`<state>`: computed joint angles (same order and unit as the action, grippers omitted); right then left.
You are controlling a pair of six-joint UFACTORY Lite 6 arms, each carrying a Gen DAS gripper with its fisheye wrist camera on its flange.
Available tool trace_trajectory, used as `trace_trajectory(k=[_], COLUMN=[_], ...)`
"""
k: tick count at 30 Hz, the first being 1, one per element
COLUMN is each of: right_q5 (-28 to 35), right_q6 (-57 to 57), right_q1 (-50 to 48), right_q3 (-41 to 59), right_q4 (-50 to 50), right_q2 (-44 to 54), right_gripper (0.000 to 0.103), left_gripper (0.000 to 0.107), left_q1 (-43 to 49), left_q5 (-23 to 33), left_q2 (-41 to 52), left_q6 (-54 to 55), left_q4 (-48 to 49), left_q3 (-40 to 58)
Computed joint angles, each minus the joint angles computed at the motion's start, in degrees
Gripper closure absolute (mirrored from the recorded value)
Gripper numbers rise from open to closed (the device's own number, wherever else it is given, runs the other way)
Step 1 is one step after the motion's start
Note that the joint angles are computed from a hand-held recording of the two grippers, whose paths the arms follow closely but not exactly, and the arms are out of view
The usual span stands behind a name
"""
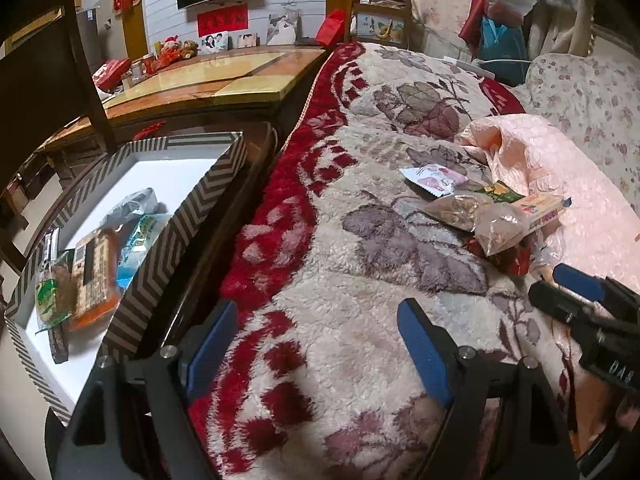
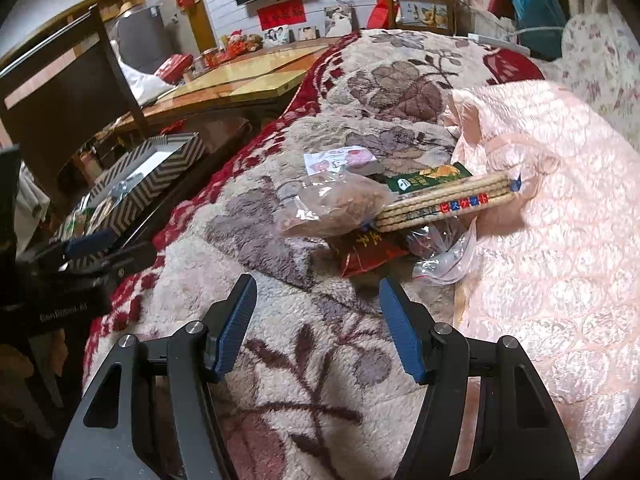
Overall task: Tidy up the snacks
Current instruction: 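Move both tools back to the remaining snacks on the bedspread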
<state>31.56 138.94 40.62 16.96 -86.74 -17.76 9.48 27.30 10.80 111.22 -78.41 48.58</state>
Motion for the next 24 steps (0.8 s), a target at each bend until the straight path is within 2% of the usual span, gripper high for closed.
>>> trace_trajectory(k=[6,13,17,24], right_q5=[-0.06,-0.13,-2.06,-4.85], right_q6=[4.25,4.31,1.77,-9.26], right_q1=[-1.53,-2.86,-5.24,-10.6], right_q3=[-1.66,-2.27,-1.32,4.2], right_q4=[-3.21,-2.68,-2.22,0.21], right_q2=[-0.22,-1.4,-1.64,-0.04], right_gripper=[0.039,0.034,0.034,0.034], left_gripper=[0.023,0.023,0.023,0.023], left_q1=[1.32,1.7,1.26,0.0], left_q5=[-0.37,0.2,0.39,0.14], left_q2=[3.13,4.87,4.84,5.04], left_q6=[4.44,1.01,-0.09,-2.27], left_q4=[-3.4,-0.94,-0.01,1.67], left_q3=[1.1,3.04,3.27,4.01])
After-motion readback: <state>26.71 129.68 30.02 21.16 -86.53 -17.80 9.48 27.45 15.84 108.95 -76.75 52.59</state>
